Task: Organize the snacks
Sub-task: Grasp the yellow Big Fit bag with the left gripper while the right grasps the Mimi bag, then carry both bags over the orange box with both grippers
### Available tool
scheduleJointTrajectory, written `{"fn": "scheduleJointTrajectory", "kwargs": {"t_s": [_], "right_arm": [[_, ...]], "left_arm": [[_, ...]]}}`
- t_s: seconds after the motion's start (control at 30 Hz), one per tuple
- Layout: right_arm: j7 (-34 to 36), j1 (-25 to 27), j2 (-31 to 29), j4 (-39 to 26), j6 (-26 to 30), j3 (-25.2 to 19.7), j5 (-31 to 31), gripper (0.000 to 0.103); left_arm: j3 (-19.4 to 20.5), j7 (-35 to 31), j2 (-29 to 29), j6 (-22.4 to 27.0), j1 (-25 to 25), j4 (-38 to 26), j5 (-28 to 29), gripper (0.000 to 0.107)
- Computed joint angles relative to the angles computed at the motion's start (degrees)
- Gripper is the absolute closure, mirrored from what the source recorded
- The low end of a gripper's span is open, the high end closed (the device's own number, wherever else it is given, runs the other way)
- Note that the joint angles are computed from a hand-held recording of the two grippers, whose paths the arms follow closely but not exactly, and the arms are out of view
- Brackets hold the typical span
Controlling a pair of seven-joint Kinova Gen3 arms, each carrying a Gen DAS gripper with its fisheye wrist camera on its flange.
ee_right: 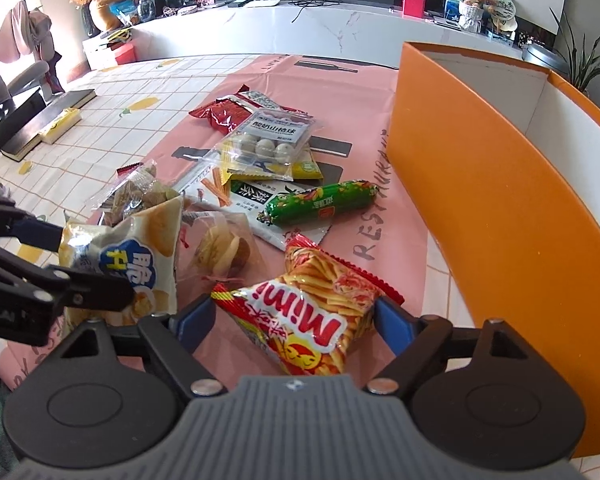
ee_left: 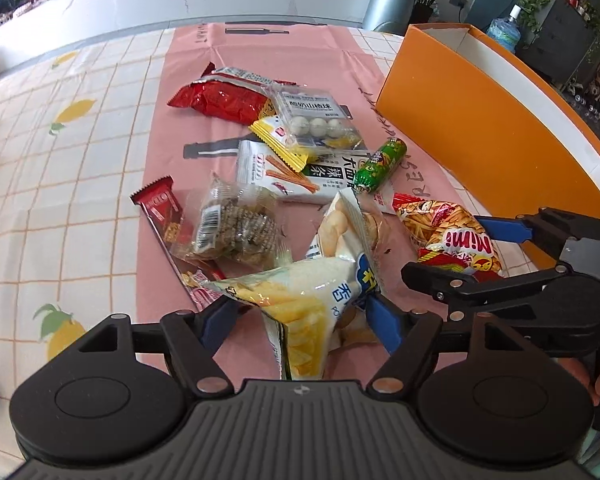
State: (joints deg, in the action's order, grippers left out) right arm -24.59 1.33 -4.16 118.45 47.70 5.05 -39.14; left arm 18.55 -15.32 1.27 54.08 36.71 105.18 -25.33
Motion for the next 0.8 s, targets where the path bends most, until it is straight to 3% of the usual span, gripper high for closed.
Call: {"fn": "scheduleJointTrajectory", "kwargs": {"t_s": [0.17,0.27,0.3,0.33,0.37,0.53,0.8], "right_arm": [[0.28,0.62,0.42,0.00,1.13,0.50,-1.03,0.026],[0.78,1.10,0.33,0.13,1.63,0.75,-1.56,0.029],[0.96,1.23,0.30,0.14,1.84,0.81,-1.70,0.030],[1.09,1.35,0.23,0.10,2.07,0.85,-1.75,0.035],[1.06,1.39,0.00,0.23,1.83,0.76,-1.67,0.041],[-0.13,2.07,-0.28,-0.65,3.91,1.18,-0.86,0.044],[-0.52,3.75,-2.95,-2.35,9.10,3.96,-0.95,0.046]], "left_arm": [[0.20,3.35,0.51,-0.93,0.88,0.09,-1.86,0.025],[0.25,3.93,0.44,-1.60,1.24,0.09,-1.92,0.046],[0.13,3.57,0.16,-2.44,1.12,0.38,-1.31,0.064],[0.17,3.68,0.19,-2.38,1.09,0.19,-0.95,0.066],[0.34,4.36,0.11,-2.30,1.29,0.19,-1.35,0.068],[1.37,6.22,-0.40,-0.43,2.35,-0.82,-3.00,0.076],[3.90,10.80,-1.04,6.49,5.34,-4.27,-6.79,0.079]]}}
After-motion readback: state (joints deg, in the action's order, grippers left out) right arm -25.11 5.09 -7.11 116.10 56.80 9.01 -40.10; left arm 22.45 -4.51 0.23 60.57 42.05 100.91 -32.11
